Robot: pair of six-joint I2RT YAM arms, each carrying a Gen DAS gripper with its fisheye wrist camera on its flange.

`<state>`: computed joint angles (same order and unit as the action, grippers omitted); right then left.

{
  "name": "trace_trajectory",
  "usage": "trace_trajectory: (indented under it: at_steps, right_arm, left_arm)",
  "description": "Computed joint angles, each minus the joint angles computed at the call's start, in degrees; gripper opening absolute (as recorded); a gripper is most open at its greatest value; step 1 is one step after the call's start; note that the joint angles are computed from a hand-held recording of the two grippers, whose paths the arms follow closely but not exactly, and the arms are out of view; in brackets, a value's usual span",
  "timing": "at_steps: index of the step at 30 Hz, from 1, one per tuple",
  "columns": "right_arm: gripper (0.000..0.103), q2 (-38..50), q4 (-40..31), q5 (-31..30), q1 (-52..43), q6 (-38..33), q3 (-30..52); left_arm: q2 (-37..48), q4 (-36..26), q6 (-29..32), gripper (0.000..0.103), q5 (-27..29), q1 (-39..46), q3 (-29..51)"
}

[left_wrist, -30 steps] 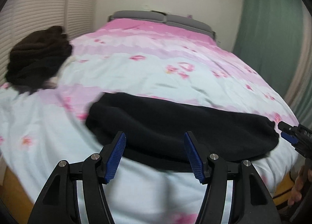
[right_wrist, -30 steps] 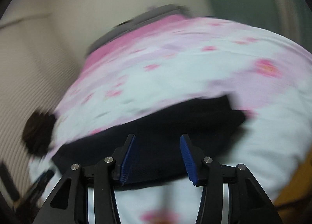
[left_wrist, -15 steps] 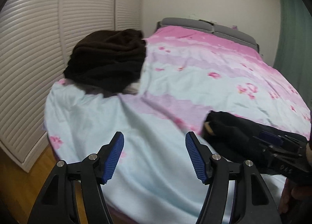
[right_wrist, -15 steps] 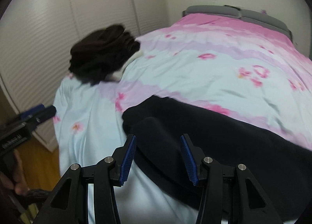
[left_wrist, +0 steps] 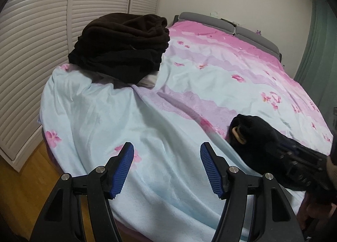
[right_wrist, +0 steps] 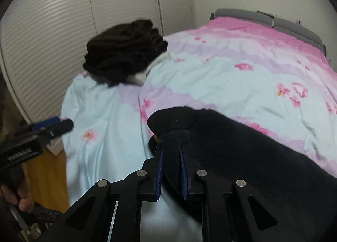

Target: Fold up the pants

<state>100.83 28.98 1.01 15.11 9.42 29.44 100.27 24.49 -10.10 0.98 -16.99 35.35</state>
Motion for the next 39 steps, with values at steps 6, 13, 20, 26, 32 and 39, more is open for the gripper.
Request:
trace_trajectory:
  at_steps: [6,13,20,26,32,39]
  right_arm:
    - [0.016,2.61,4.73,1.36,1.37,1.72,-0.59]
    - [0.035,5.51,5.1,-1.64,0.71,-0.66,-1.08]
    - [0.041,-9.12,4.79,-6.46,-6.38,-2.01,-10.16]
    - [0.042,-14.73,-17.69,-23.85,-31.28,-10.97,-1.06]
    - [0.042,3.15,-42.92,-33.94,-47.51,-20.01,24.93]
    - [0.041,27.02,-66.12,-38.25,-50.16,-23.36,51.38]
  left_arm:
    - [-0.32,0.05,0.14,0.065,-0.27,-0.68,-0.35]
    - [-0.09,-0.15,0.68,0.065,-2.22,-2.87,-0.07]
    - [-1.2,-0.51,-2.52,0.067,-4.16,-9.09,2.27]
    - [4.09,0.79,-4.71,0.071,-8.6,-19.99,11.07]
    - [15.61,-3.75,-6.07,0.074,-14.08,-27.57,26.68]
    - [25.45,-13.5,-8.06,0.074,-15.61,-30.36,39.66]
